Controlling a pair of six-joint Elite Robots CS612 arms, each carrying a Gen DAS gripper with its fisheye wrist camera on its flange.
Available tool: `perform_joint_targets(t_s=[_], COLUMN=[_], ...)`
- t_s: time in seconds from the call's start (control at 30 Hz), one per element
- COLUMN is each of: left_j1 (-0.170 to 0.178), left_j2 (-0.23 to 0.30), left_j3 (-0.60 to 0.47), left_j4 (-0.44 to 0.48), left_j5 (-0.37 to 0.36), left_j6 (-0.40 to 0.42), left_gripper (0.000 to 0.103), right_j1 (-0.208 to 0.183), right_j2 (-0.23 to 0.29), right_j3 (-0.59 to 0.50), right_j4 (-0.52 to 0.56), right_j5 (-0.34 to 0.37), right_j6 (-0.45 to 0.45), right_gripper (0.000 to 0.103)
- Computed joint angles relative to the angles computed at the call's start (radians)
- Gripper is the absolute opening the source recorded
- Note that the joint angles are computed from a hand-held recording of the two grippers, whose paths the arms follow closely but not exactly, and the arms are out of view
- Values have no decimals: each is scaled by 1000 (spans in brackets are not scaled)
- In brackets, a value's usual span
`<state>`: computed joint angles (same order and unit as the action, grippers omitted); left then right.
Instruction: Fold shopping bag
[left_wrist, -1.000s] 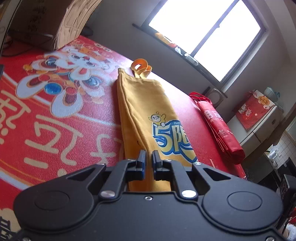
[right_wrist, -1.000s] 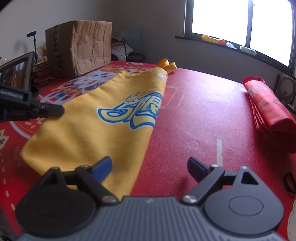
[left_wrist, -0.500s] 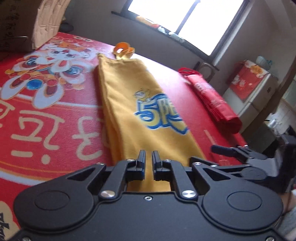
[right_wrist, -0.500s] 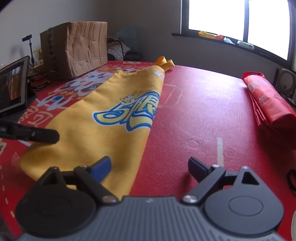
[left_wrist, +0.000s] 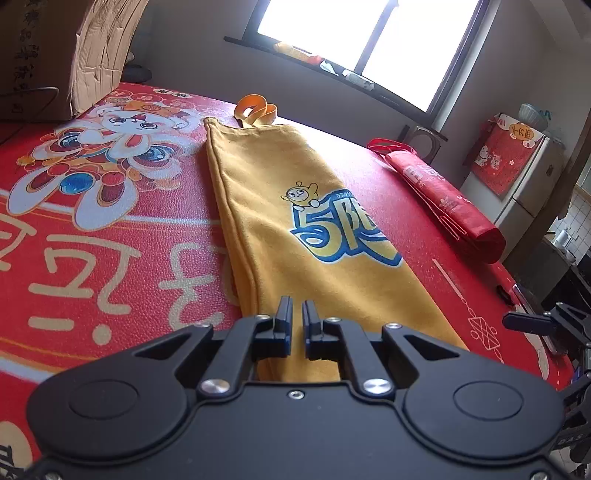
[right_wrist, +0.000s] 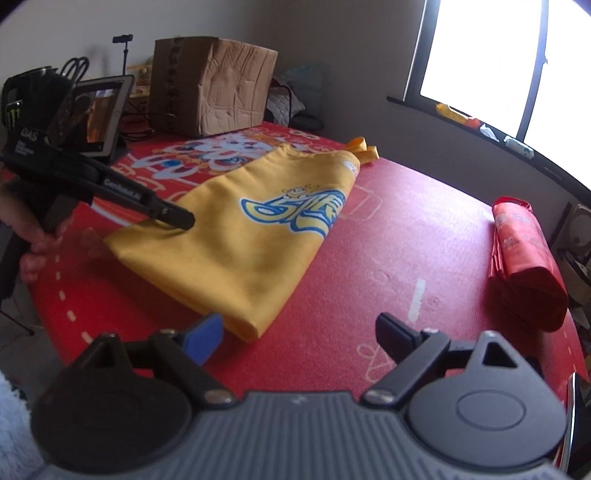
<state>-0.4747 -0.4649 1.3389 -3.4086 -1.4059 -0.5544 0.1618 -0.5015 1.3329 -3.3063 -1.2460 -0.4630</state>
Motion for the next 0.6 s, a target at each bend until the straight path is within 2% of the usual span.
perform_joint_targets(t_s=[0.13, 0.23, 0.3, 0.33, 0.47, 0.6], left_j1=[1, 4, 4, 5, 5, 8], left_j2=[0, 3, 4, 4, 6, 7], left_j3=[0, 1, 1, 1, 1, 2], left_j4=[-4, -14, -18, -20, -27, -34], left_j5=[-3, -14, -15, -16, -19, -28], left_j6=[0, -20, -21, -22, -22, -23], left_gripper=[7, 7, 7, 7, 7, 7], right_j1=[13, 24, 26, 31, 32, 36], right_j2=[16, 15, 9, 12, 20, 18], right_j3=[-17, -12, -6, -8, -23, -23], right_j4=[-42, -51, -16, -22, -30, -45], right_j5=[-61, -84, -60, -78, -114, -179], right_j6=[48, 14, -24, -25, 52, 84], right_gripper=[90, 90, 90, 90, 91, 93])
